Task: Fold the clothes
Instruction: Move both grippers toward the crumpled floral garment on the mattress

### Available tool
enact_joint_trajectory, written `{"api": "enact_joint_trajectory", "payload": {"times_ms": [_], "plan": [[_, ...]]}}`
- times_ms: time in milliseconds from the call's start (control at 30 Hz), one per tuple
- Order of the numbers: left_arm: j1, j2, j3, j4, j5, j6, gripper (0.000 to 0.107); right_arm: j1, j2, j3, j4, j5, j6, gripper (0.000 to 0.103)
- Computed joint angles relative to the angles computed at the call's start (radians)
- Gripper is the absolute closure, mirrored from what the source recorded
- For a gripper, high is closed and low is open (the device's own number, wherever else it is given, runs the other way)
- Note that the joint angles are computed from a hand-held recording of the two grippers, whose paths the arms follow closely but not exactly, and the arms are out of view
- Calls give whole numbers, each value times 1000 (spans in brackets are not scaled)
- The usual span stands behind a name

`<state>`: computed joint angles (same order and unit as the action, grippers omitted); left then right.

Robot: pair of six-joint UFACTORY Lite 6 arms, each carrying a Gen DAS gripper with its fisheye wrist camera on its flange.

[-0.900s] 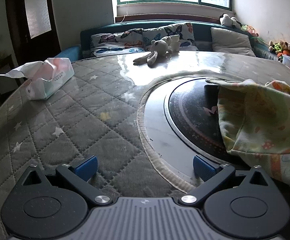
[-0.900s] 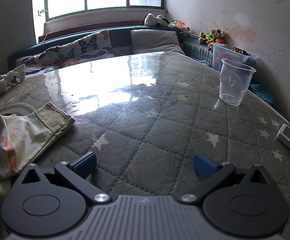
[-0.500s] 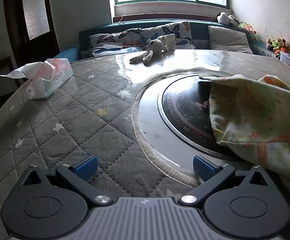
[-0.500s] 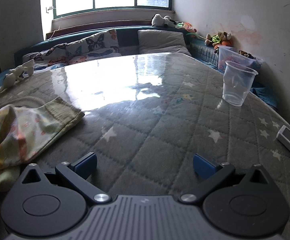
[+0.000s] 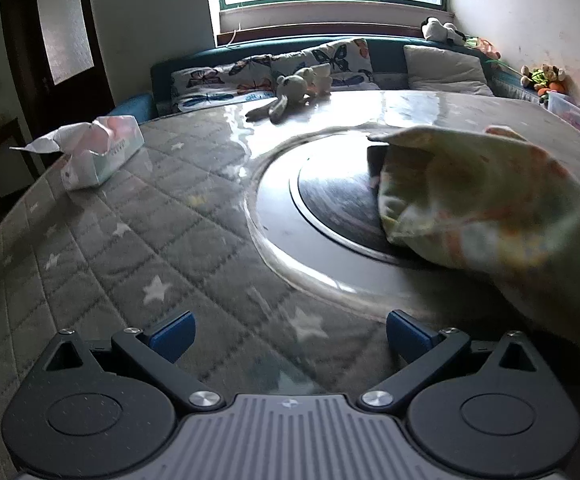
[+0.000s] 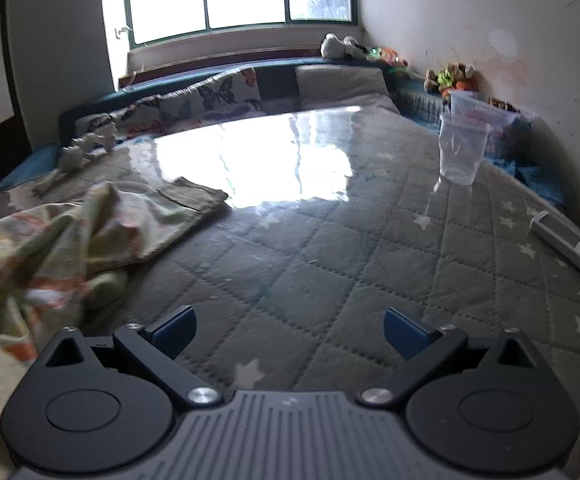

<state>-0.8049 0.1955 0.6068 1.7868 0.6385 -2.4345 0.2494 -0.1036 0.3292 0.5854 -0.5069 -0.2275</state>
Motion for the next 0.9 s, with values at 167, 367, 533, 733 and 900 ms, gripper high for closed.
{"api": "enact_joint_trajectory", "payload": {"times_ms": [167, 367, 533, 733, 900], "plan": [[-69, -42, -39, -73, 11, 20, 4, 162, -189, -114, 273, -22, -209, 1], [-167, -78, -73, -173, 44, 52, 4, 347, -388, -218, 539, -44, -369, 2], [-208, -90, -80, -211, 56, 60, 4, 431, -485, -231, 703, -47, -542, 1], [-226, -126, -91, -252, 71, 81, 4, 371, -580, -210, 828, 30, -828, 1], [-250, -167, -97, -282, 97, 120, 4, 213, -670, -200, 957, 182, -1168, 1]]}}
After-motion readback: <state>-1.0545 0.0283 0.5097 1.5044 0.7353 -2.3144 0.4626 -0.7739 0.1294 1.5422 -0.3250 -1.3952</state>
